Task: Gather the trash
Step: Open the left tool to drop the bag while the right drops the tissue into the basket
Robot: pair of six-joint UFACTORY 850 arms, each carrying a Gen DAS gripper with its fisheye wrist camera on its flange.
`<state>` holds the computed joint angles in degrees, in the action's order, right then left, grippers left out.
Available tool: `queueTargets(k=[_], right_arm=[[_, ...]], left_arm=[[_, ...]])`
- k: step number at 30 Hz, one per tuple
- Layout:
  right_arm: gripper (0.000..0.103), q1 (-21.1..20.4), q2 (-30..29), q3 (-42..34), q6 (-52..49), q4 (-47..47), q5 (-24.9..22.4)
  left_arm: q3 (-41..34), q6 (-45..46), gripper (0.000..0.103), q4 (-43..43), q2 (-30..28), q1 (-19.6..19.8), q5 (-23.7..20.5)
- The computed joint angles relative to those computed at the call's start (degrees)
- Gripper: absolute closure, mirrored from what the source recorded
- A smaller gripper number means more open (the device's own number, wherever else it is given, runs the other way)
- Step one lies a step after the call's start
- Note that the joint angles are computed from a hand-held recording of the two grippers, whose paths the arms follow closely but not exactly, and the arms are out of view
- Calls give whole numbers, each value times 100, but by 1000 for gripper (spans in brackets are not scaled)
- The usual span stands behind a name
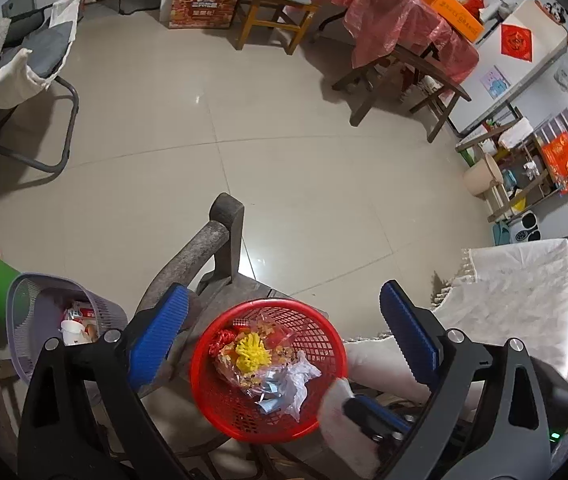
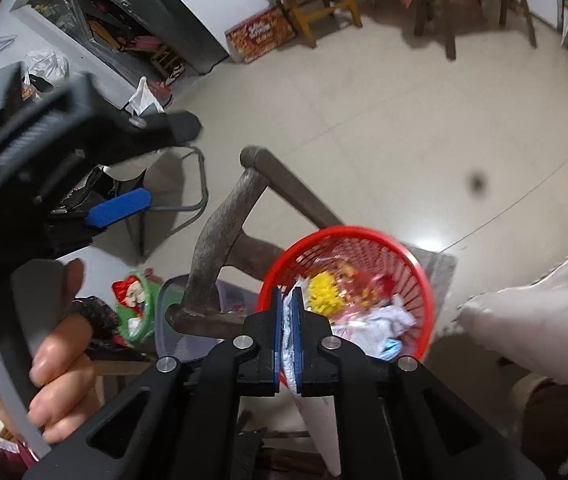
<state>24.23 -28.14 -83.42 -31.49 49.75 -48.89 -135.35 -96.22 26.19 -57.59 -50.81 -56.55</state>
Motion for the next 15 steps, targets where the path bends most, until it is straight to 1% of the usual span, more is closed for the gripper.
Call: queueTargets(k=[1,2,3,5,11,13,15], right_arm=[[93,-18,-34,2,-28,45,-47],[85,-26,-40,16,-43,71,-59],[74,-29,-38,32,-34,80,-24],[69,-25,1,67,-36,42,82],[69,-65,168,174,-85,-102,232],[69,-43,271,267,-37,-288,380],[65,-52,407,410,-36,-401,480]], left_arm=[[46,-38,10,9,23,4,22],[45,-48,10,5,19,2,15],[44,-46,10,-5,15,6,13],[55,-12,10,-39,13,15,28],[-461,300,10,-187,-292,1,-197],[-654,401,10,-227,-405,-3,-296],[-912,550,10,-304,-557,-3,-411]])
